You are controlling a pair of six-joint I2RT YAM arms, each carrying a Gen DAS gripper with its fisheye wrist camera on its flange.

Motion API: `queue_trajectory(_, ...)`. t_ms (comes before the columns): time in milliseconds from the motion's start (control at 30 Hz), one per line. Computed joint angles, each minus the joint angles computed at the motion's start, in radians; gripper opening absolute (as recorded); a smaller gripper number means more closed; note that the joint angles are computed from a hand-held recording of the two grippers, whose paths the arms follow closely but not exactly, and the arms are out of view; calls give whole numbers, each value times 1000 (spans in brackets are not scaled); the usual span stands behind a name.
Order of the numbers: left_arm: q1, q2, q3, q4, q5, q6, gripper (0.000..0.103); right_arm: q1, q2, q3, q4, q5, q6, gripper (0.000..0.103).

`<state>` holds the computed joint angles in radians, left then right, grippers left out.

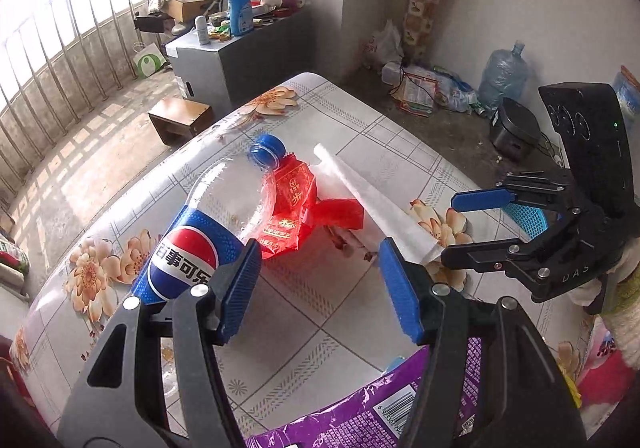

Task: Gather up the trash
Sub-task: 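Grasp the red packet with the left gripper while the right grasps the white tissue, then carry the red packet and white tissue over the blue wastebasket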

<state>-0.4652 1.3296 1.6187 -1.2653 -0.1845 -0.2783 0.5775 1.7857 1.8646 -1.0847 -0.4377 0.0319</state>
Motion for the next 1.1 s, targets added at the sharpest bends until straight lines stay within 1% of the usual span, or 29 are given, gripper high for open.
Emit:
queue_trajectory(67,-1,35,10,-3,-11,7,57,18,30,21,-4,21,-12,71)
queue_trajectory(133,-10,74,31,-12,-28,10,53,29,46,29,-1,39,-14,67)
queue_trajectory(200,-9,108,50,-13,-20,11,49,38,55,34,1,58,-10,60)
queue_trajectory(267,-5,135,62,-17,-2,7,41,43,52,28,8,67,-6,56)
queue_trajectory(300,-3,143,61,-13,7,11,39,44,50,23,12,72,-1,54)
queue_trajectory(333,-1,154,64,-13,11,15,33,44,48,17,15,73,0,52)
queue_trajectory(367,1,165,69,-17,19,18,25,46,53,19,18,76,3,47)
queue_trajectory(433,8,177,70,-11,43,17,19,45,44,4,27,81,12,40)
queue_trajectory(500,12,177,59,-4,50,10,13,39,45,-1,31,76,27,29)
queue_trajectory(533,13,176,56,-4,52,7,8,34,42,-6,32,71,35,25)
queue_trajectory(567,12,174,51,0,55,3,6,31,43,-8,33,65,46,18)
queue_trajectory(600,11,173,50,1,57,1,5,25,39,-16,38,59,56,13)
queue_trajectory(667,5,167,47,4,49,-1,3,8,32,-32,49,38,67,9)
queue_trajectory(767,-2,162,54,-1,46,-17,2,-10,-4,-76,71,22,119,7)
queue_trajectory(833,-3,151,60,-6,58,-30,1,-26,-39,-117,97,-4,158,6)
queue_trajectory(933,-23,141,94,-41,26,-52,1,-50,-100,-183,132,-29,198,6)
queue_trajectory(1100,-56,128,199,-123,-3,-102,0,-95,-200,-260,159,-76,228,5)
